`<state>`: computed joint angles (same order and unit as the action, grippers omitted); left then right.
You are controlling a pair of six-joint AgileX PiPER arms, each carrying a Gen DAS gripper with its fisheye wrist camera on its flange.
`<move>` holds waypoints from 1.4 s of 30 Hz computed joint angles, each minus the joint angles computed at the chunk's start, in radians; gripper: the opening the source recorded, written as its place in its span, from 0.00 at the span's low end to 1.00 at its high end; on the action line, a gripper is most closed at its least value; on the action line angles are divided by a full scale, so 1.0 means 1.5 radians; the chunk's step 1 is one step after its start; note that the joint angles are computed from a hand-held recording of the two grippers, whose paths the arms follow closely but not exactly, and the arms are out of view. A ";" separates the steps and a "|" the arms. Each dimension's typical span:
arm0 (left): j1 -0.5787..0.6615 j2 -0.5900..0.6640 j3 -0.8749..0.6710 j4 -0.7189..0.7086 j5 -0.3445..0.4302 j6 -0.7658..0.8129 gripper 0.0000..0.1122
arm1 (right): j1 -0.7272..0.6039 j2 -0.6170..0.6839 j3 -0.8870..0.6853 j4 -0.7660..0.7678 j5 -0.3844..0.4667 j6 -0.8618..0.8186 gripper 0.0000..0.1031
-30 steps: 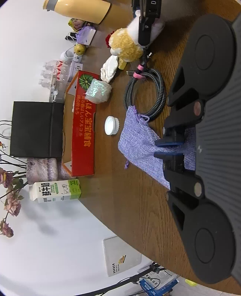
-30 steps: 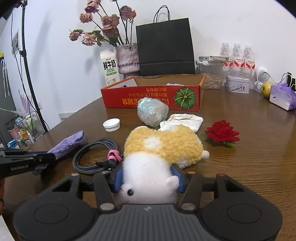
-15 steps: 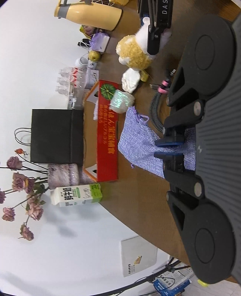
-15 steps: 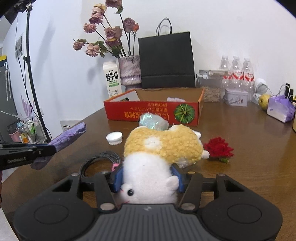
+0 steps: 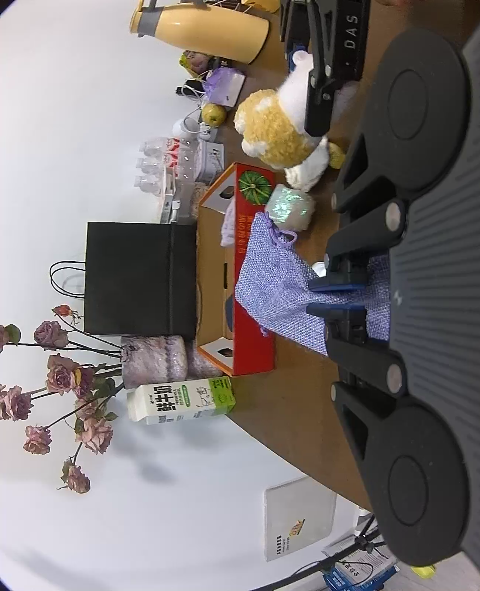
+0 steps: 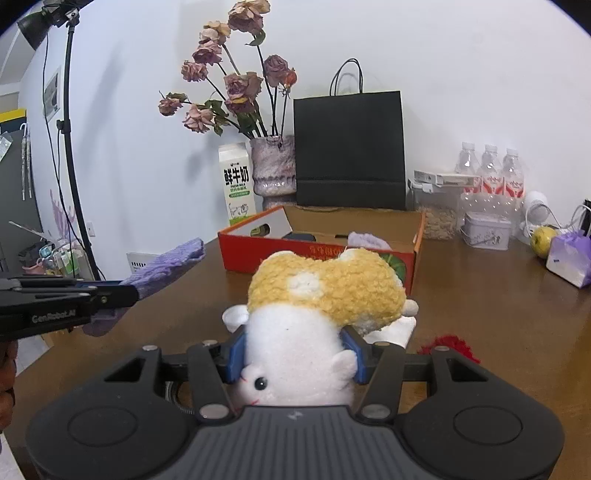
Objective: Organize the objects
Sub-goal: 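Carry the pouch with the left tool while the right tool carries the plush toward the box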
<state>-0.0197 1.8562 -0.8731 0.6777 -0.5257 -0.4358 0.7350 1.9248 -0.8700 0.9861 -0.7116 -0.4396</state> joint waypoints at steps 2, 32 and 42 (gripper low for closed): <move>-0.005 0.010 -0.021 0.005 0.009 -0.010 0.07 | -0.011 0.005 -0.017 -0.008 0.011 -0.007 0.50; -0.074 0.219 -0.458 0.241 0.164 -0.347 0.07 | -0.167 0.149 -0.346 -0.015 0.174 -0.142 0.50; -0.080 0.296 -0.597 0.412 0.191 -0.550 0.07 | -0.188 0.211 -0.471 0.060 0.206 -0.234 0.50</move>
